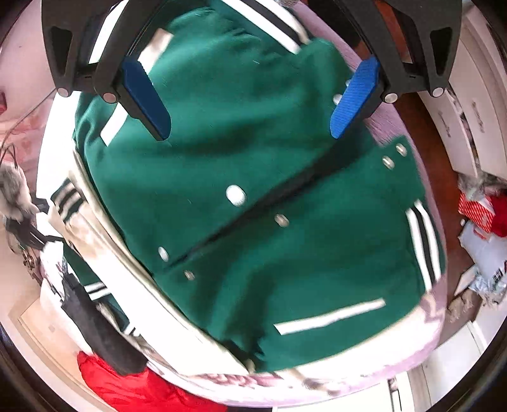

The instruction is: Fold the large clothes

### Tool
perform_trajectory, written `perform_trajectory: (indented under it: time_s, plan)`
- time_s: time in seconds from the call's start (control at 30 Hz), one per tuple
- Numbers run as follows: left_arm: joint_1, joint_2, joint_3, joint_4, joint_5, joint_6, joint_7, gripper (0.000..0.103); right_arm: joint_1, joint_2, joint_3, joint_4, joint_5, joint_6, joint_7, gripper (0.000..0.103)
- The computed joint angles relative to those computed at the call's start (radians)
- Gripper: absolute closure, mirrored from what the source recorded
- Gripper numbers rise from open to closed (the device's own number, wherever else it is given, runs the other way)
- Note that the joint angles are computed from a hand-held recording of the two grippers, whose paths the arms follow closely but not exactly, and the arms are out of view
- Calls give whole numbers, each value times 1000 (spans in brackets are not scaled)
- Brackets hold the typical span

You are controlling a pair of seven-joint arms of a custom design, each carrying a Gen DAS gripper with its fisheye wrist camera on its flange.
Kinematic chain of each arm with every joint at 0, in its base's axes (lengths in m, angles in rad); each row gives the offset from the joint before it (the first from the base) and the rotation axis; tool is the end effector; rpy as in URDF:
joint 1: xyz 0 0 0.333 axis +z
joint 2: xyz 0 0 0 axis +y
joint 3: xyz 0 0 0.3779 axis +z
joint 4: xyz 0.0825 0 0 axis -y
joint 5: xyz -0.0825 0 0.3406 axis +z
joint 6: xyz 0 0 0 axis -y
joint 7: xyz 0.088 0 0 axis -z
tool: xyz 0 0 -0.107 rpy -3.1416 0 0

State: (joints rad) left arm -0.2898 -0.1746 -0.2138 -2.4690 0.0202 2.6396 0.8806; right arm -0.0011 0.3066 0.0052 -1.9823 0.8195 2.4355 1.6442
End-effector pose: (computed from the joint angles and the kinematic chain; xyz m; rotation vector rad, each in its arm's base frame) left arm 0.3876 -0.2189 0.4830 -2.2830 1.9297 -0.4914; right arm 0.6067 0.0040 0.4140 -1.1401 2.3597 0.4394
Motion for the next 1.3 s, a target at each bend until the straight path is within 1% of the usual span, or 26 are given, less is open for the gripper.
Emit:
perform_trajectory:
  time_s: [0.07,0.1,0.13,0.17,0.2,0.27,0.33,0.37,0.4,0.47,0.57,0.63,0.7,0.77,0.83,0.9,0.93,0.97,1.0,1.03,1.07,1.1,1.13,1.23,1.27,1.3]
  plan:
    - [-17,15,-1,0,-42,-6,4,0,-13,109,4,146,-81,-181,20,37]
    - [-24,23,0,2,-68,-12,8,0,-11,144,6,193,-107,-228,34,37]
    - [-26,26,-4,3,-77,-19,3,0,11,149,-3,206,-152,-224,56,43]
    - [-30,27,-5,3,-89,-27,5,0,26,150,-7,216,-188,-221,65,55]
    - [-35,29,-5,4,-103,-39,17,0,41,154,-15,229,-229,-233,91,92]
    - [-40,17,-9,2,-109,-61,28,0,70,122,-37,202,-281,-191,166,93]
    - [-51,2,-10,-7,-131,-73,48,0,96,83,-69,164,-378,-165,241,94]
    - [-62,-7,-8,-16,-153,-82,66,0,103,71,-78,140,-410,-131,268,94]
    - [-70,-13,-7,-20,-171,-97,82,0,91,71,-65,132,-399,-131,263,94]
    - [-86,-28,-4,-27,-212,-145,106,0,74,83,-51,152,-389,-160,264,93]
    - [-103,-83,7,-60,-291,-177,121,0,55,81,-36,187,-367,-195,258,84]
    - [-108,-118,20,-84,-343,-197,109,0,63,29,-44,159,-384,-187,281,56]
    - [-108,-160,44,-127,-422,-206,85,0,58,-69,-36,63,-343,-128,256,49]
    - [-100,-203,65,-184,-493,-195,47,0,55,-154,-29,-17,-298,-122,235,49]
    - [-88,-219,96,-236,-555,-159,42,1,54,-229,-25,-98,-232,-125,214,48]
    - [-79,-218,119,-275,-611,-92,58,1,71,-301,-19,-182,-218,-125,229,48]
    - [-82,-208,136,-294,-655,-35,87,3,81,-331,-15,-220,-219,-128,237,48]
    - [-96,-192,157,-306,-709,22,135,16,93,-357,-9,-258,-217,-141,250,48]
    - [-80,-169,159,-303,-702,46,146,44,105,-378,-4,-300,-194,-141,255,48]
    - [-61,-155,154,-299,-684,70,146,52,128,-393,13,-342,-157,-118,268,48]
    - [-29,-160,130,-298,-632,88,109,72,143,-417,19,-385,-129,-114,279,48]
    - [5,-177,100,-299,-558,110,66,99,158,-429,26,-420,-98,-101,287,48]
    - [43,-201,74,-292,-465,99,21,98,174,-438,32,-452,-65,-85,290,48]
    - [87,-294,42,-300,-320,93,-72,99,212,-462,48,-514,-4,-32,310,48]
    - [97,-322,44,-308,-284,90,-88,99,221,-464,51,-527,8,-18,313,48]
    - [80,-338,76,-324,-281,97,-78,99,230,-466,54,-536,18,-5,319,48]
